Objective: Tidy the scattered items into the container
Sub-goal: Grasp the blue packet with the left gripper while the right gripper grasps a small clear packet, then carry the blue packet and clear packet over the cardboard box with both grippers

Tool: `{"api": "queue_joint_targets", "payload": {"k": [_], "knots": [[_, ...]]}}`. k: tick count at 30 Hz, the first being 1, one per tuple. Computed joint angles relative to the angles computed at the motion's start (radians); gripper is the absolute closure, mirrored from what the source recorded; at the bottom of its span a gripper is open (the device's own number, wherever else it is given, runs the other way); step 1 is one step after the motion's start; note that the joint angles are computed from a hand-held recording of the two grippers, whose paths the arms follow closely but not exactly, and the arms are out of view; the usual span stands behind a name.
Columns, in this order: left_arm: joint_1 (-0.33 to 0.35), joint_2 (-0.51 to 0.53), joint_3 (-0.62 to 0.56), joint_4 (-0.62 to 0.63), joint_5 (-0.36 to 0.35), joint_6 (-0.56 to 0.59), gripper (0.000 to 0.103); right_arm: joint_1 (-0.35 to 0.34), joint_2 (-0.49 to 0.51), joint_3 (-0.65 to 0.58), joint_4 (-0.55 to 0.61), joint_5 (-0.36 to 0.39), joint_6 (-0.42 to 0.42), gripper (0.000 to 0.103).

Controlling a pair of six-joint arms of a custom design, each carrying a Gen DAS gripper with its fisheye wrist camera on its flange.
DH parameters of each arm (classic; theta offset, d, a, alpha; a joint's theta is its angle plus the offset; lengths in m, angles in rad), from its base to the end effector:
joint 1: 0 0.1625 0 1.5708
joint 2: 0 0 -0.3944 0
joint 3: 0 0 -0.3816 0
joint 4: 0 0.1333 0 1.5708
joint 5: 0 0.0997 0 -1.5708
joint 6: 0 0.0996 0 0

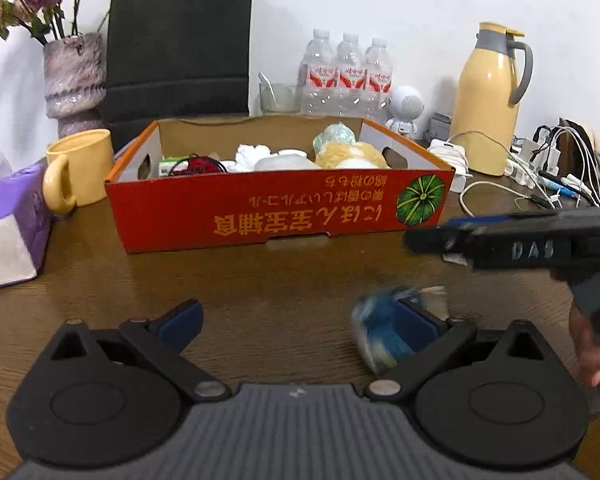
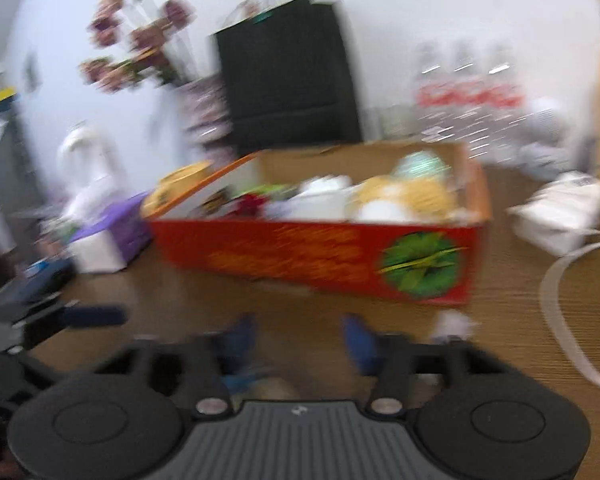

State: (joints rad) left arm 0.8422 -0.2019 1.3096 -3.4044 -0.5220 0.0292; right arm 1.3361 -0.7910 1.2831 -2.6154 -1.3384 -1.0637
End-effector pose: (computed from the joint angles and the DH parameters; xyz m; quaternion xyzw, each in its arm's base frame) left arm -0.2785 -0.6419 -0.0708 0.1342 0.8176 -0.4491 0.3344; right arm -0.0223 -0.7652 0.2325 0.4138 -0.8619 0.2832 0.0749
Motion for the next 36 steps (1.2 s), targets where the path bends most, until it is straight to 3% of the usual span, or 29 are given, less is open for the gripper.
{"api": "queue_joint_targets", "payload": {"k": [2, 5, 8, 11, 13, 17, 18, 20, 21, 23, 27, 30, 36], "knots": [[0.002, 0.004, -0.013, 0.01, -0.028, -0.001, 0.0, -0.007, 0.007, 0.006, -0.102, -0.015, 0.039, 0.039], [0.006, 0.029, -0.058, 0.017, -0.084, 0.049, 0.0, 0.004, 0.055, -0.049, -0.192, -0.128, 0.125, 0.041], [0.015, 0.055, -0.105, 0.051, -0.141, 0.142, 0.0, 0.013, 0.081, -0.077, -0.186, -0.193, 0.128, 0.042], [0.024, 0.06, -0.117, 0.078, -0.19, 0.211, 0.009, 0.021, 0.089, -0.062, -0.204, -0.204, 0.078, 0.043], [0.03, 0.053, -0.113, 0.107, -0.215, 0.211, 0.024, 0.029, 0.101, -0.057, -0.236, -0.217, 0.051, 0.045], [0.035, 0.037, -0.093, 0.135, -0.239, 0.187, 0.033, 0.035, 0.116, -0.079, -0.223, -0.22, 0.054, 0.06], [0.035, 0.031, -0.083, 0.13, -0.247, 0.189, 0.038, 0.034, 0.115, -0.073, -0.233, -0.221, 0.048, 0.063], [0.033, 0.025, -0.068, 0.109, -0.257, 0.195, 0.058, 0.034, 0.115, -0.068, -0.249, -0.223, 0.037, 0.079], [0.031, 0.024, -0.065, 0.112, -0.249, 0.193, 0.097, 0.034, 0.116, -0.066, -0.258, -0.225, 0.03, 0.086], [0.029, 0.022, -0.069, 0.143, -0.22, 0.154, 0.096, 0.035, 0.111, -0.054, -0.267, -0.226, 0.012, 0.087], [0.023, 0.003, -0.021, 0.077, -0.201, 0.107, 0.098, 0.036, 0.104, -0.022, -0.308, -0.226, -0.031, 0.089], [0.009, -0.015, 0.023, 0.005, -0.156, 0.077, 0.098, 0.035, 0.088, 0.002, -0.312, -0.224, -0.019, 0.09], [-0.036, -0.045, 0.106, -0.182, -0.014, 0.063, 0.098, 0.018, -0.032, 0.179, -0.391, -0.12, 0.019, 0.09]]}}
